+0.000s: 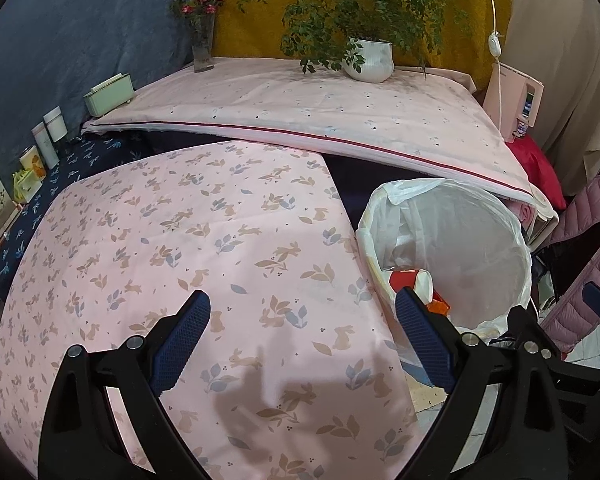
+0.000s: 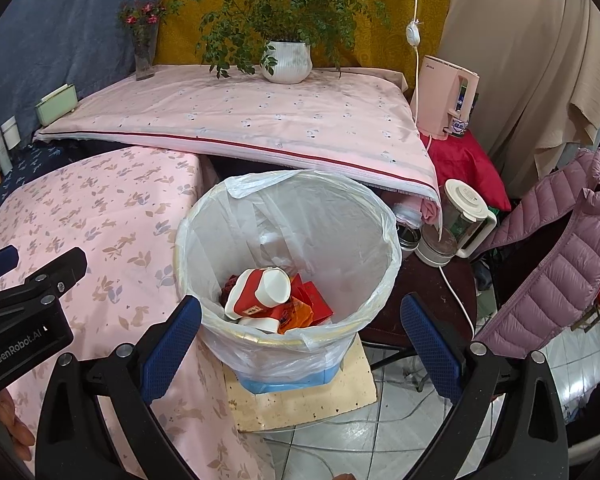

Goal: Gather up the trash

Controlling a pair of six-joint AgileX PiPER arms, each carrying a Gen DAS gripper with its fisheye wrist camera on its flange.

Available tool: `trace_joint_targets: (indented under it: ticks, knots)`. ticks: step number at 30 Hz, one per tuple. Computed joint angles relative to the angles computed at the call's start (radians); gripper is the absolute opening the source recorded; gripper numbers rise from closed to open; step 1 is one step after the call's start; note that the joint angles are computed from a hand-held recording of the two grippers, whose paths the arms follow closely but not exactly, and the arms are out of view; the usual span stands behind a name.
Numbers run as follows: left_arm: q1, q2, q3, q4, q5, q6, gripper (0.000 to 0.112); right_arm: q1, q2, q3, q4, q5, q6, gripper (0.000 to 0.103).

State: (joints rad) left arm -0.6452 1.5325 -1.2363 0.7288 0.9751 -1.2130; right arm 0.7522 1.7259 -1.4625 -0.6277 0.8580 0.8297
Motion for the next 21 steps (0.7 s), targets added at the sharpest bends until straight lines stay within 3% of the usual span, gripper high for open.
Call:
trace_joint_targets:
  ticks: [21]
  knots:
    - [0.015, -0.006, 0.022, -0.025, -0.005, 0.006, 0.089, -0.003, 0.001, -0.002, 0.006, -0.004, -0.016, 0.096]
